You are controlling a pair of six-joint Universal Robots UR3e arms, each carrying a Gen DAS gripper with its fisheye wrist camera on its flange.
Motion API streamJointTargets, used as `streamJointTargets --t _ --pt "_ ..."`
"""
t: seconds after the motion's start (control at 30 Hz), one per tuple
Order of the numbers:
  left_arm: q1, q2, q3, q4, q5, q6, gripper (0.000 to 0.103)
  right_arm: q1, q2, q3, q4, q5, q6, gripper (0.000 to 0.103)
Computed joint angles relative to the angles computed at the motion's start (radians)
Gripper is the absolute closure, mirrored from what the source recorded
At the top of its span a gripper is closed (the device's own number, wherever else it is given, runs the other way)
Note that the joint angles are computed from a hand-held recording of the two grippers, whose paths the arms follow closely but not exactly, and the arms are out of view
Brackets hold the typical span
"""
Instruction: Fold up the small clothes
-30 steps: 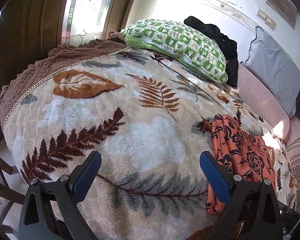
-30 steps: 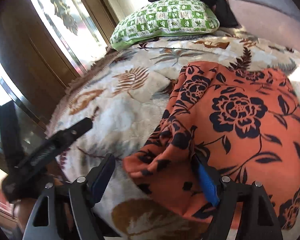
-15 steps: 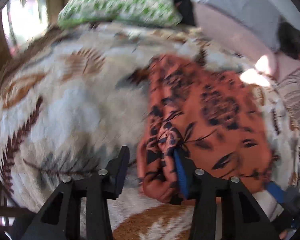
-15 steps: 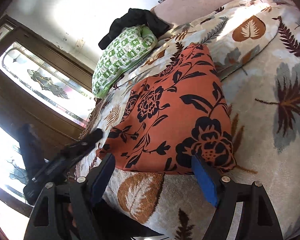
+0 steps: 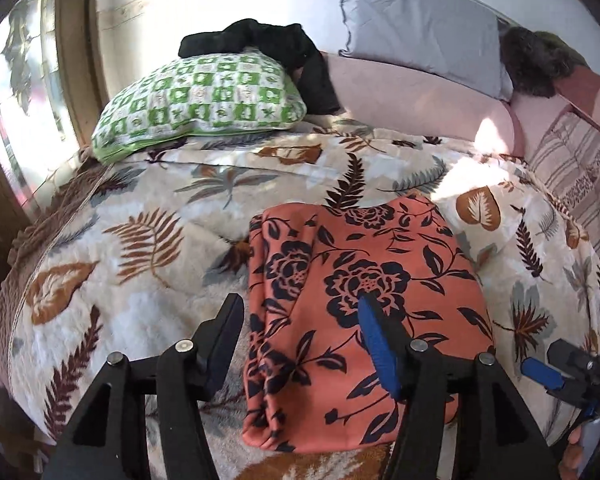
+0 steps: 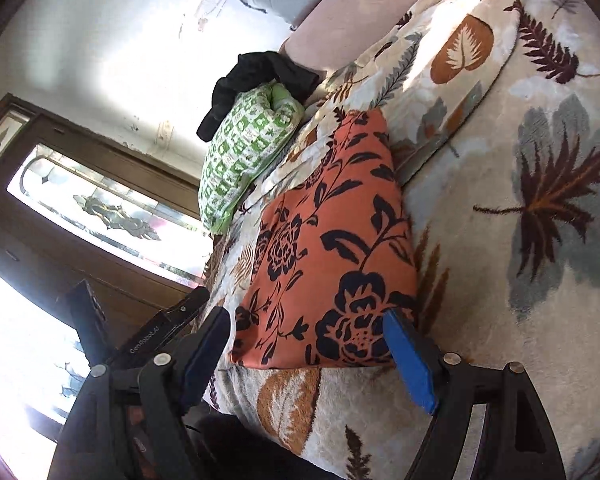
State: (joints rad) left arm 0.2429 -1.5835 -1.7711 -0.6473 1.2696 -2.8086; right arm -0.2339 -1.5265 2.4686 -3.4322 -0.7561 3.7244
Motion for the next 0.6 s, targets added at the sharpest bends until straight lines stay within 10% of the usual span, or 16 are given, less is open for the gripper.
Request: streamJointTargets --t 0.13,0.4,0.5,0.6 --pt "-0.08 -0.229 0.101 -0.031 0.213 -0.031 0.039 -0.084 0.006 -0.084 0.21 0.052 -0.066 0.02" --pt "0.045 -0.198 -0.057 0.098 0.047 -0.027 0.025 0.056 0.355 -0.608 0.723 0.065 -0.223 0.021" --pt "0.083 -0.197 -0.092 0.13 -0.008 -0.012 0.024 0.127 0.339 -0.675 0.771 -0.051 -0.243 0.054" --pt "0.096 -0.21 -0.098 0.149 -0.027 -0.012 0.02 0.202 0.234 -0.664 0.729 -0.209 -0.254 0.064"
